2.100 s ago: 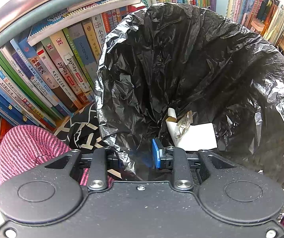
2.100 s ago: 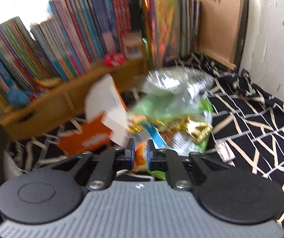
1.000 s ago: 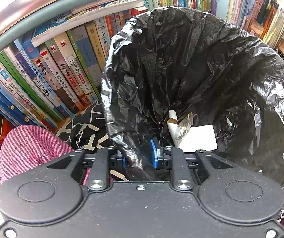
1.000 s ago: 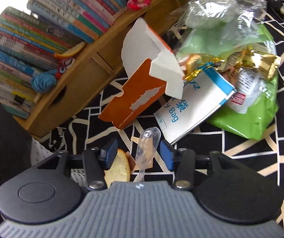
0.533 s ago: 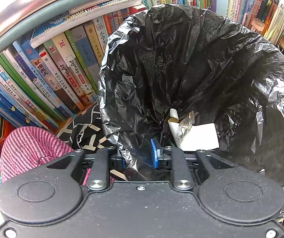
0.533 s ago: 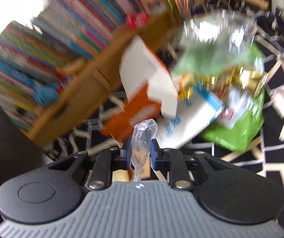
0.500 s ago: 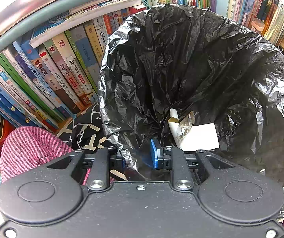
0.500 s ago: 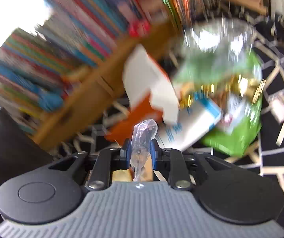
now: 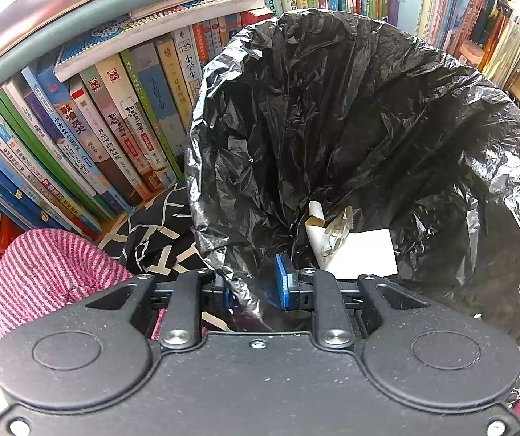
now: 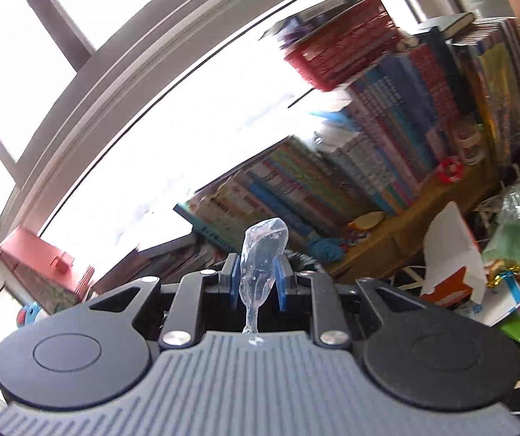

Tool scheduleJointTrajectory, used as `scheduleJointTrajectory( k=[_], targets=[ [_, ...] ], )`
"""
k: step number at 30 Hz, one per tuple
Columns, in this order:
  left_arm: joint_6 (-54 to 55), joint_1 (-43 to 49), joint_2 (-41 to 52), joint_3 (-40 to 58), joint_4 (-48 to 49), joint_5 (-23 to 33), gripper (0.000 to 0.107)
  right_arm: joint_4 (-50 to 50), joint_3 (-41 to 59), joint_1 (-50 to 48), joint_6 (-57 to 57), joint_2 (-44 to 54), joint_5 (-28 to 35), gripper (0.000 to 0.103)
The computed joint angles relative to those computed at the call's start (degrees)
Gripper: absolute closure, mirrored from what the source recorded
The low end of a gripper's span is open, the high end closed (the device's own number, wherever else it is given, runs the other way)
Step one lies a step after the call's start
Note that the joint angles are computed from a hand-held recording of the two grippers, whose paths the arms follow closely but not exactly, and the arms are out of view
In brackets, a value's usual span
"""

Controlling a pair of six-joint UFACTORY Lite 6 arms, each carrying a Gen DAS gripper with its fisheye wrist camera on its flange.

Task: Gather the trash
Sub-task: 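Open the right tool over the bin to drop the clear plastic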

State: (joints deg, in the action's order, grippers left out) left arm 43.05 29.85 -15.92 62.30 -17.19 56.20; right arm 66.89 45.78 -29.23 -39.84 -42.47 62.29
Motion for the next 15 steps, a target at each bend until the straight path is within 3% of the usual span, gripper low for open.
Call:
scheduleJointTrajectory(
  k=[7,12,15],
  targets=[
    [0.1,1.6,0.9,1.9,-1.1,1.5,0.086,-9.6,-5.2,22.7,5.4,-2.3,-14.0,0.069],
    [1.5,3.4,0.6,2.6,-2.6,2.6,0.086,-12.5,-7.5,24.5,7.6,-4.1,-13.9,0.049],
    [4.0,4.8,-0.2,2.3,-3.8,3.9,0.086,-12.1,-7.2,23.9,7.1,-3.9,-13.6,0.044]
  ],
)
